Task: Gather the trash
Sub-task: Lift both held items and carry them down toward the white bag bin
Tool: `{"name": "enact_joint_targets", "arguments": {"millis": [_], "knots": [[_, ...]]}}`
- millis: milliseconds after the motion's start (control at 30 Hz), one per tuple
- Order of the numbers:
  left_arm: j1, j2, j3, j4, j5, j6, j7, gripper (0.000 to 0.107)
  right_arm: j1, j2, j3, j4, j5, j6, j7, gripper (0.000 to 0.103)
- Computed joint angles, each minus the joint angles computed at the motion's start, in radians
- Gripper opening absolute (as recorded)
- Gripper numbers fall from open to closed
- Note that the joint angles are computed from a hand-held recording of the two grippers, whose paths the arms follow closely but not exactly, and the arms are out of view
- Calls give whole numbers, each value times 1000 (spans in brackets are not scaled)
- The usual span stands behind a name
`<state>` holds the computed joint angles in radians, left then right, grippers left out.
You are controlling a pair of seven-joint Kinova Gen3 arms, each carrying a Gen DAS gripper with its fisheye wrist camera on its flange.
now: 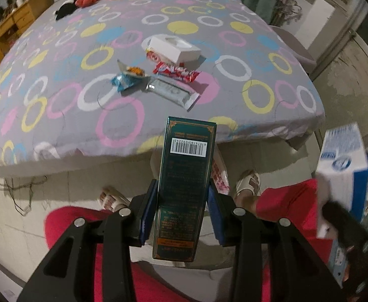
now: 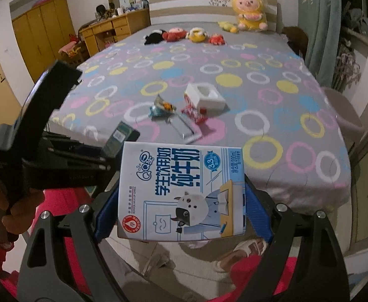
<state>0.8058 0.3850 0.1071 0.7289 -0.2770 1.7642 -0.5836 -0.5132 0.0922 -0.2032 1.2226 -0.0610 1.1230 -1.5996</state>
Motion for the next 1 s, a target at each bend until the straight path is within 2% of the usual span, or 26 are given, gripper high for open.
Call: {"name": "enact_joint_targets", "arguments": {"millis": [200,433,633,1000], "knots": [[-26,-13,14,117,49,-88,56,38,-1,2,-2,82,0,-42,-6,84],[-74,-55,34,294,105,-266,127,38,-1,25,-2,158,-6,-85,-12,84],[-106,-31,48,347,142,-319,150,38,6,56,4,199,-26,-105,-21,84],[-192,-40,53,520,258,-502,195,38,18,125,12,237,-49,-134,-29,84]]}}
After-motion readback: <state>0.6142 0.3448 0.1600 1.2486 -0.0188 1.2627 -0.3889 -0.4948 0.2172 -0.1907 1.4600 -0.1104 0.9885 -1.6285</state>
